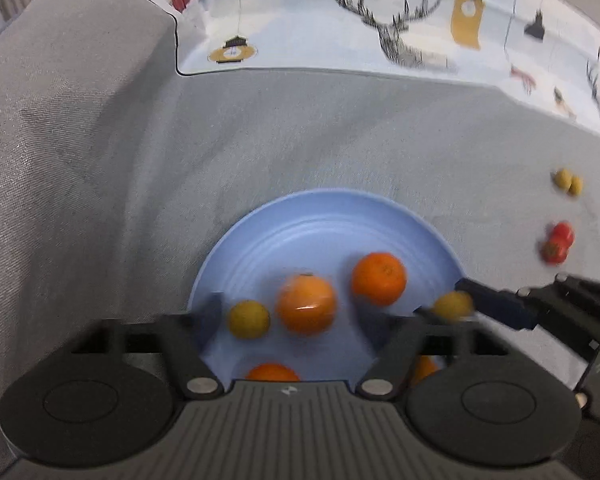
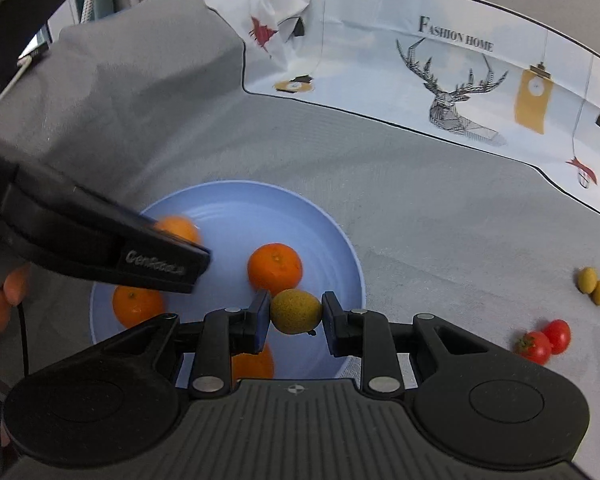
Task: Organize fruits
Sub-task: 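Open both grippers to release the fruits onto the plate, then raise both open grippers away from the plate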
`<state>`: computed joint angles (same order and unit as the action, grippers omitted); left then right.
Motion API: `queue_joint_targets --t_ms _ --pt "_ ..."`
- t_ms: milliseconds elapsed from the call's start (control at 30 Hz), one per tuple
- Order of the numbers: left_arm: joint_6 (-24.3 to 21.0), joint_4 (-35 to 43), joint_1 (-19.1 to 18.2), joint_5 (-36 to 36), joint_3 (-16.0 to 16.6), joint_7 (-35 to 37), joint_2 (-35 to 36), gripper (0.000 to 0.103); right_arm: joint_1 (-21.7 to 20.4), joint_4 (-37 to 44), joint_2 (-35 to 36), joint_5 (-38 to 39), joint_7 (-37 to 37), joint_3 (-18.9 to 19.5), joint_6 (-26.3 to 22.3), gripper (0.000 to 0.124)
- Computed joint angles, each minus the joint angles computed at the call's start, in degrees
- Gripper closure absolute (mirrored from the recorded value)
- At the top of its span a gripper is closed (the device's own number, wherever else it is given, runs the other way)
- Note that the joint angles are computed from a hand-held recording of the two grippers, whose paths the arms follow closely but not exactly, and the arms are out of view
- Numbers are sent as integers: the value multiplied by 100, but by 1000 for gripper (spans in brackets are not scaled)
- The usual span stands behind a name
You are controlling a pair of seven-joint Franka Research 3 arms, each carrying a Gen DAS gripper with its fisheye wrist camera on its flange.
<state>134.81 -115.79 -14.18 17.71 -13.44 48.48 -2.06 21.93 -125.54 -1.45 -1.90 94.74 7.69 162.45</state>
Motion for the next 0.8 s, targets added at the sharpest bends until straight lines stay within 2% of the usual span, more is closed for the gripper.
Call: queue_joint_targets --t_ms 67,133,267,433,567,800 --pt "90 -68 12 -26 13 -45 -97 3 14 34 -10 188 -189 -9 -45 70" --pt "58 -158 14 -91 16 -42 -273 2 -7 42 -125 122 -32 -5 -205 55" --pt "-163 -408 -34 -38 -71 -127 -770 2 -100 -231 -731 -18 433 80 -545 38" --pt "-632 -902 -185 12 -303 -590 -1692 2 -224 -830 -1817 -11 936 380 -949 26" --pt "-884 -1264 -303 157 -512 -1188 -2402 0 -399 -1406 -2741 -185 1403 749 -872 22" --pt "-1143 -1461 -581 248 -678 -1338 -3054 0 -371 -2037 -3816 -23 1469 971 -760 22"
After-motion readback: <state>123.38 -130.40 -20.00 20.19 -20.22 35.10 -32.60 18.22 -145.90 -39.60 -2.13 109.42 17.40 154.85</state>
